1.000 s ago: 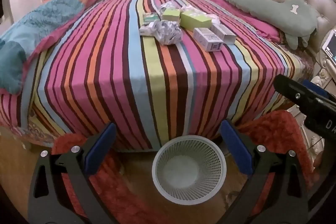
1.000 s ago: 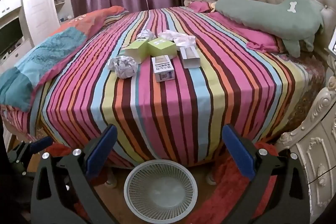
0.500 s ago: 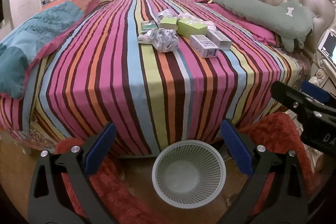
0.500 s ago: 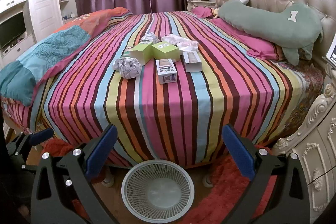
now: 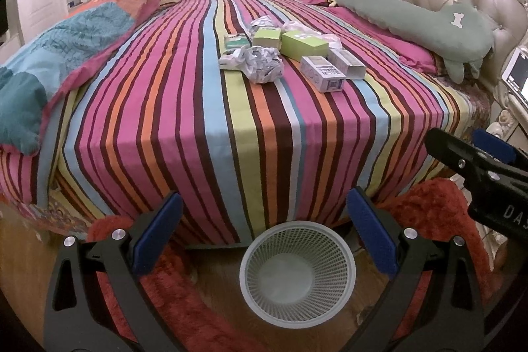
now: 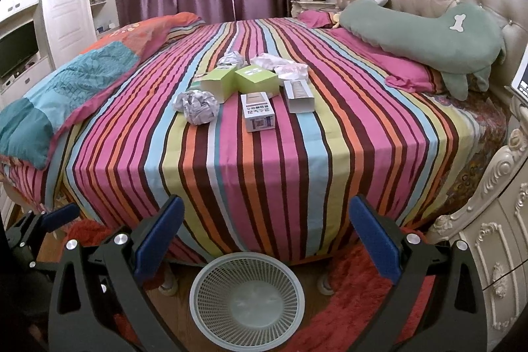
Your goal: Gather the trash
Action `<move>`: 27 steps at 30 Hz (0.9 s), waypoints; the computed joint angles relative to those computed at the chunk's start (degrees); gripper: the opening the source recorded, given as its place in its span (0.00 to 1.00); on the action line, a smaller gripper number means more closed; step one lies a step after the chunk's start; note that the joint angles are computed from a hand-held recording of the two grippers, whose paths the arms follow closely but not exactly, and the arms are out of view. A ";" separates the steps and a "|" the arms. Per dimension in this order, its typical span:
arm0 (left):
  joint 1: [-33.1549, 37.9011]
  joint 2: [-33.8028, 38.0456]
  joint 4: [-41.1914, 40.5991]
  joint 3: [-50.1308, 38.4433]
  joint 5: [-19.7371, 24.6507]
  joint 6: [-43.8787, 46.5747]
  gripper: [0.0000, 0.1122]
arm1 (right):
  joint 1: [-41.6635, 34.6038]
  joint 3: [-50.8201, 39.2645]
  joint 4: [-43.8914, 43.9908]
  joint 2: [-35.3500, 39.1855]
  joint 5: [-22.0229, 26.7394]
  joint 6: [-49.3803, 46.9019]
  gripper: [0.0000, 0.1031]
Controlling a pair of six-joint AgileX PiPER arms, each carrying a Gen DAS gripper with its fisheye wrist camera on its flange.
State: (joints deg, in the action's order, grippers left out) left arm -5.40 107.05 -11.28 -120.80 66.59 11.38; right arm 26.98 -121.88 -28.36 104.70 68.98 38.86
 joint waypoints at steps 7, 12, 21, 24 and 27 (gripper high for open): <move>0.11 0.02 0.23 0.18 -0.12 -0.06 0.86 | 0.06 -0.51 -0.03 0.41 0.66 0.38 0.93; 0.22 0.17 0.08 -0.01 -0.04 0.08 0.86 | -0.26 -0.24 0.46 0.22 0.22 0.17 0.92; 0.24 0.10 0.10 0.09 -0.14 0.06 0.86 | -1.15 0.61 1.77 -0.09 -0.23 -0.34 0.92; 0.26 0.01 0.14 0.28 -0.25 0.09 0.86 | -1.10 0.79 1.58 -0.11 -0.22 0.03 0.92; 0.29 -0.01 0.13 0.32 -0.30 0.13 0.86 | -1.08 0.32 1.63 0.15 0.46 -0.09 0.92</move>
